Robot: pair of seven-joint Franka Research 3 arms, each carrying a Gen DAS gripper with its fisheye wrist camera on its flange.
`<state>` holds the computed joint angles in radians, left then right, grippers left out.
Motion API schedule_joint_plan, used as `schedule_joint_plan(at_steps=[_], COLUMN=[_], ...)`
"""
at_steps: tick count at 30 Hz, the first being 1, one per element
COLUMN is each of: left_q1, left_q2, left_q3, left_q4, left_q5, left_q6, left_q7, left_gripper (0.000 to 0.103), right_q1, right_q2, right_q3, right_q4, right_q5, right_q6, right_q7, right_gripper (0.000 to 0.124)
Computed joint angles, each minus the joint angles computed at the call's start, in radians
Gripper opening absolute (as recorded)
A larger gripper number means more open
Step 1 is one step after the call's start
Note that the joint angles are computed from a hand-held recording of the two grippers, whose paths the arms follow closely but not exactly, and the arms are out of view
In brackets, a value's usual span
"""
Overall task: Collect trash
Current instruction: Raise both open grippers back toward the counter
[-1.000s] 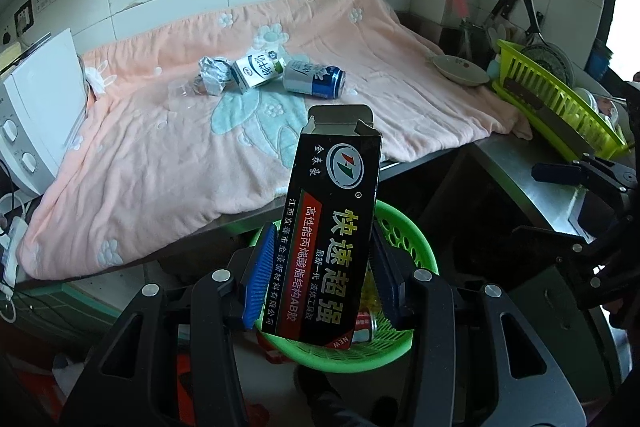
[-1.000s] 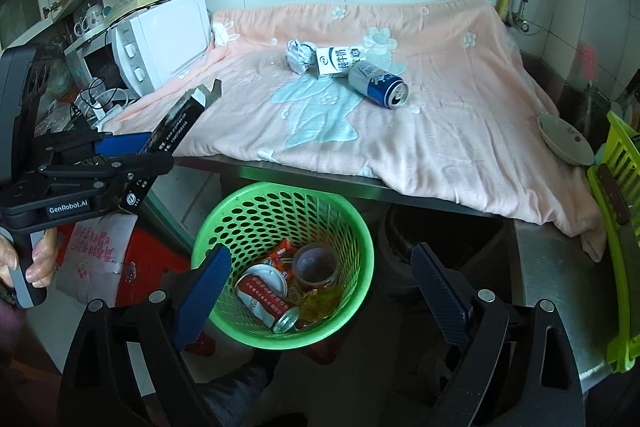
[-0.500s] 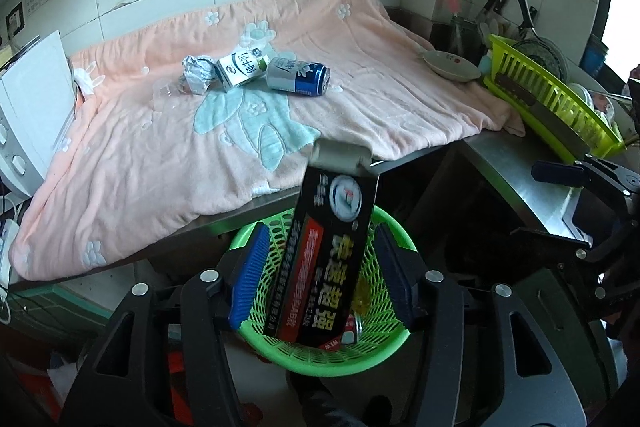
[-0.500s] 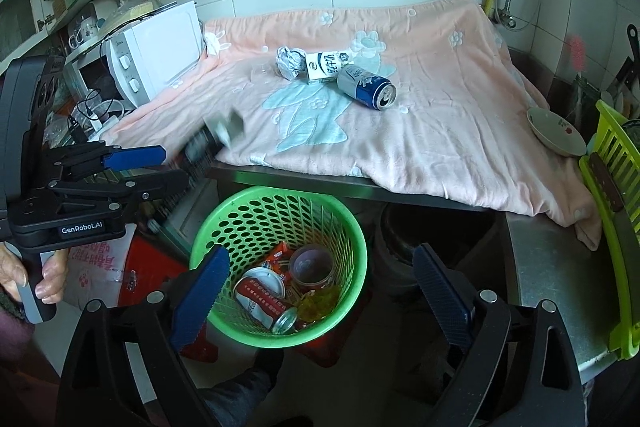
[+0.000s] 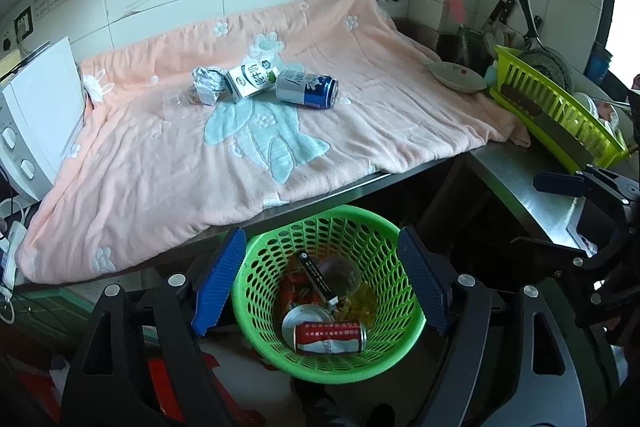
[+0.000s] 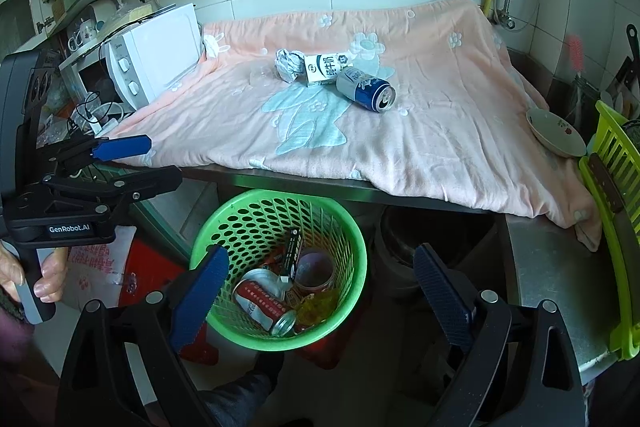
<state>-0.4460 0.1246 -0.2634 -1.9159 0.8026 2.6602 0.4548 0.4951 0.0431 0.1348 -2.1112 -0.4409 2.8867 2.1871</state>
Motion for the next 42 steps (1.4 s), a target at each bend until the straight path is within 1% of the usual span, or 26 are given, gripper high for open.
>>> schedule_joint_plan(at_steps=[13,26,35,38,42], left_q1=[0.031,0.055,0.077,0.085,0.097], left_q2=[-0.028,-0.016,0.010,0.025,0.052], left_q3=[0.007,0.018,0.035,0.044,0.057], left_q4=[-0.027,-0.012,0.021,0.037,0.069], left_q5=[0.009,-0.010,-0.033,-0.039,-0.056], left_q6=[-0.013,-0.019,-0.022,-0.023,-0.024], left_q7=[-0.051,-0.033,0.004,0.021,0.058], left_gripper=[0.082,0.083,0.083,0.083,0.083], right_q1=[0.016,0.039,0.054,0.056,0.068], right_q2=[0.052,0.139,0.247,0.301,0.396], right_q3=[-0.021,-0.055,-0.086,-0.095,-0.115], right_q4=[0.073,0.187,0.345,0.429,0.581], right_q5=[0.012,0.080,0.141,0.172,0.186], right_q6=[-0.027,-0.057,-0.119,-0.156,-0.232], right_q7=[-0.042,-0.137,-0.233,-0.277,-0.337], right_gripper=[0.091,0.091,0.091,0.091,0.091])
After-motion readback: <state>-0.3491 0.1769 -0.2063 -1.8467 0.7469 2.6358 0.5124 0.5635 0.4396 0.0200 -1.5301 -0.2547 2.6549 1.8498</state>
